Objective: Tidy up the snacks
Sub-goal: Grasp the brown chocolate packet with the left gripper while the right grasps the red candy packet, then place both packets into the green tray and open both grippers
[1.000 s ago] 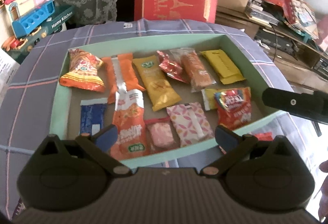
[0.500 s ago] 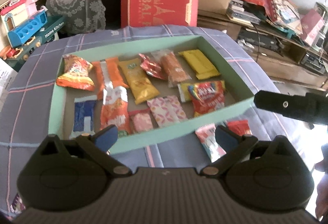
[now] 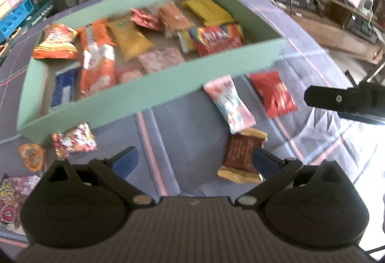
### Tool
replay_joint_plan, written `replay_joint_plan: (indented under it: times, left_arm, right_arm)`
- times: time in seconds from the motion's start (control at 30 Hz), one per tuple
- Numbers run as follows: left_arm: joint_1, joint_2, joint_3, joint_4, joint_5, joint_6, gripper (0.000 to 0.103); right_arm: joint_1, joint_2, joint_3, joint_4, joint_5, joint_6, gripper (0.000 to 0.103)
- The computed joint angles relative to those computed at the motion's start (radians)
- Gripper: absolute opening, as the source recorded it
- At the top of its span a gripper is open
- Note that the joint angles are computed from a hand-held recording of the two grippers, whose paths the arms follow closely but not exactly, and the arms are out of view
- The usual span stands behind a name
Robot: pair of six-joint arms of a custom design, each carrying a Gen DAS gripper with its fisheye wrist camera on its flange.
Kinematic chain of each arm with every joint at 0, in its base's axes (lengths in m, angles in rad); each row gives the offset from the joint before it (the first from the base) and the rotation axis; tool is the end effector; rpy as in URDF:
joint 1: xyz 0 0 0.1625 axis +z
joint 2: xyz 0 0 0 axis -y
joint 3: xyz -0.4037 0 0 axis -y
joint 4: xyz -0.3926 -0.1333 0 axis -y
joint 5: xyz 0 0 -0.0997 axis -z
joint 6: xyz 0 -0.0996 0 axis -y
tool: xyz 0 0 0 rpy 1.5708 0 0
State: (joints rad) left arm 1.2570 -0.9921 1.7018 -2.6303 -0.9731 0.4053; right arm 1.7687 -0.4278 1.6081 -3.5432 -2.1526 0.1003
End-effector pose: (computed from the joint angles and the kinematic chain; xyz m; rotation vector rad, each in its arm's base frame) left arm -0.0176 -0.6677 0.2015 0.7527 2.3895 -0.4063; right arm 0.2040 -0.6180 -0.0205 -0.1877 -2.4738 1.1274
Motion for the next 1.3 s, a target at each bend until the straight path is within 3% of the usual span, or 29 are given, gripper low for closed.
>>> replay_joint_plan:
  times: [0.3,0.4,0.6,0.67,0.7,1.13,1.3]
  left_arm:
    - [-0.008,0.056,0.003,-0.027,0.011,0.055,0.103]
    - [-0.010,0.068,0.001,-0.030,0.001,0.068,0.095]
    - [-0.006,0.068,0.012,-0.060,-0.032,0.108,0.069]
    - [-0.007,0.062,0.023,-0.078,-0.044,0.129,0.042]
    - [-0.007,0.060,0.026,-0.084,-0.046,0.137,0.039]
    - [0.056,0.034,-0.045,-0.029,-0.035,0.025,0.040]
    - [0.061,0.038,-0.057,-0.033,-0.035,0.027,0.041]
  right_arm:
    - [-0.019,0.007,0.000,0.037,-0.003,-0.007,0.103]
    - [-0.028,0.009,-0.005,0.048,0.010,-0.004,0.103]
    - [-0.028,0.031,-0.037,0.060,0.013,-0.025,0.102]
    - [-0.027,0.042,-0.055,0.069,0.008,-0.042,0.098]
    - [-0.026,0.047,-0.066,0.080,0.006,-0.047,0.097]
    - [-0.014,0.127,-0.229,0.148,-0.037,-0.163,0.072]
    - [-0.001,0.185,-0.319,0.162,-0.093,-0.270,0.053]
